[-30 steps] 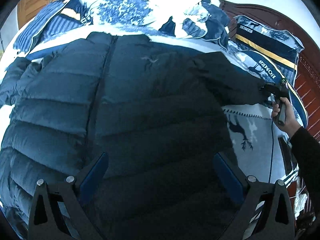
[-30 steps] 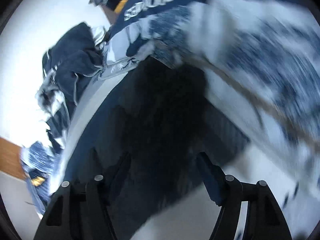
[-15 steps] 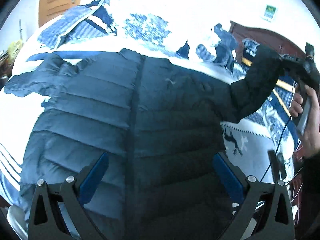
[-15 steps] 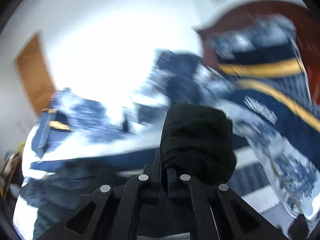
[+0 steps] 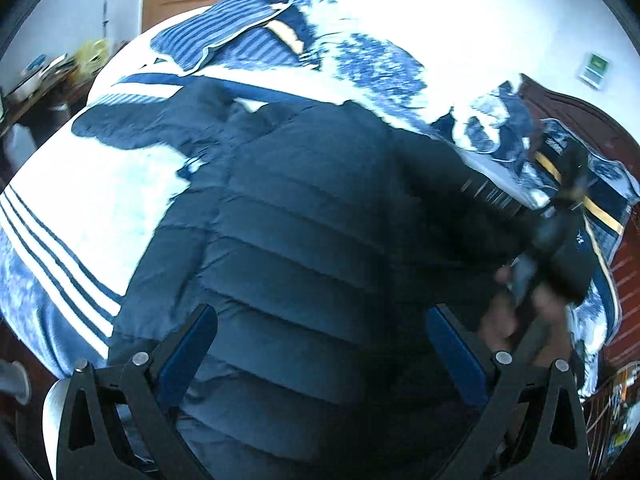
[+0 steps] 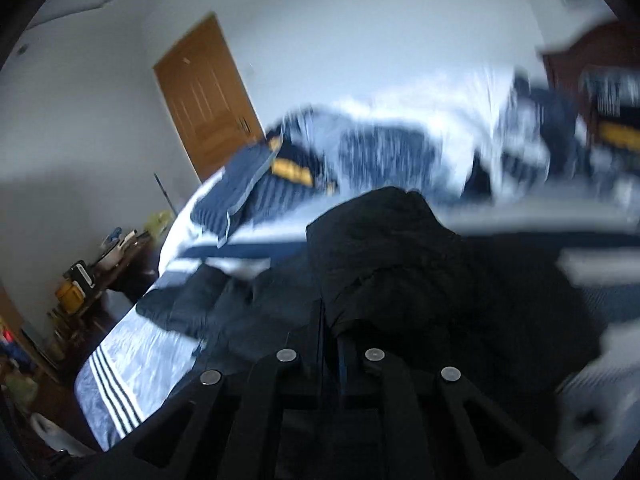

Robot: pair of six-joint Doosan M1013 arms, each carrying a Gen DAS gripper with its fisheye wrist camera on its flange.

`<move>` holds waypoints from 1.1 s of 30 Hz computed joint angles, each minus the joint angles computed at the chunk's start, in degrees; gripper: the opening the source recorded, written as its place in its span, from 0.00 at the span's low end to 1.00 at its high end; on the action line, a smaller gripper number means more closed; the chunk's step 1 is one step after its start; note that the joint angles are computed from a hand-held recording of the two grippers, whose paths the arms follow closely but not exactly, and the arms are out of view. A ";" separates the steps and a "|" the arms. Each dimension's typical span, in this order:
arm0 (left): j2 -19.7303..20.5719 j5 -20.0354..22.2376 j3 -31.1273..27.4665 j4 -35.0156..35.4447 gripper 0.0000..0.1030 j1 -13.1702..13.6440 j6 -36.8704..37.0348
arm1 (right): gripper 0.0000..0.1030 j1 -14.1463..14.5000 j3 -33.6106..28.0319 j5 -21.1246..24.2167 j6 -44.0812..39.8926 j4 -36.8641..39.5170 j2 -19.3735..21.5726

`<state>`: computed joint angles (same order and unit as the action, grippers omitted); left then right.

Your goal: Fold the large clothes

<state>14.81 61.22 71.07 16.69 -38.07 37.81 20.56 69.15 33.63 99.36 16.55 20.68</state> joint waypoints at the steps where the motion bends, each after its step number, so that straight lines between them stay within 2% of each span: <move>1: 0.18 0.57 0.05 -0.11 1.00 0.27 -0.23 | 0.12 -0.55 -0.34 2.18 -1.30 2.65 1.13; 2: 0.39 1.12 -0.04 -0.20 1.00 0.40 -0.33 | 0.19 -0.90 -0.96 5.22 -1.97 5.39 2.31; 4: 1.00 1.76 -0.70 -0.24 1.00 0.54 -0.24 | 0.47 -2.59 -1.19 11.55 -8.65 16.99 4.56; 5: 1.47 2.26 -1.17 -0.24 1.00 0.46 -0.02 | 0.65 -3.29 0.05 11.74 -11.49 21.93 4.53; 9: 3.55 2.81 -3.71 -2.13 1.00 -0.05 2.01 | 0.67 -7.38 6.01 10.56 -23.33 36.95 1.03; 10: 4.34 2.69 -4.62 -2.35 1.00 -0.41 2.16 | 0.68 -8.40 7.26 9.30 -26.08 40.06 -0.09; 11: 5.01 2.73 -5.38 -2.41 1.00 -0.70 2.11 | 0.74 -9.73 8.68 7.31 -28.86 43.38 -1.45; 12: 5.73 2.92 -6.21 -2.48 1.00 -0.98 2.11 | 0.79 -11.00 10.89 3.27 -30.42 46.03 -3.16; 13: 6.59 3.00 -7.02 -2.71 1.00 -1.24 2.16 | 0.80 -11.91 13.21 -1.98 -29.78 46.86 -4.72; 14: 7.66 3.37 -7.96 -3.26 1.00 -1.45 1.99 | 0.80 -12.19 13.97 -5.01 -27.33 45.42 -5.20; 15: 8.82 3.56 -8.92 -4.42 1.00 -1.49 1.84 | 0.82 -12.70 15.73 -9.74 -21.89 41.89 -6.00; 17: 11.19 3.75 -10.90 -6.03 1.00 -1.48 2.35 | 0.82 -13.73 17.81 -12.91 -14.11 37.82 -6.40; 19: 13.87 6.45 -13.97 -4.52 1.00 -1.77 2.41 | 0.82 -16.10 19.11 -10.09 -16.11 45.08 -5.80; 22: 18.10 11.44 -19.70 -1.65 1.00 -1.58 1.45 | 0.82 -18.57 19.29 -5.13 -17.07 50.13 -4.79; 26: 21.83 15.61 -25.02 5.17 1.00 -1.28 0.84 | 0.79 -20.23 20.20 -0.32 -19.76 60.06 -3.41; 28: 22.17 15.40 -25.42 5.35 0.93 -0.41 -0.44 | 0.74 -20.87 20.42 2.11 -20.72 65.56 -2.18; 31: 21.58 14.52 -24.77 2.76 0.67 1.26 -3.28 | 0.61 -20.81 20.29 3.96 -21.68 69.03 -0.94; 32: 21.58 15.03 -24.85 3.24 0.51 1.46 -3.92 | 0.57 -20.79 20.21 3.97 -22.22 69.49 -0.69; 33: 21.68 15.56 -25.11 2.99 0.41 1.69 -3.77 | 0.55 -20.71 19.69 3.79 -23.54 70.47 -0.14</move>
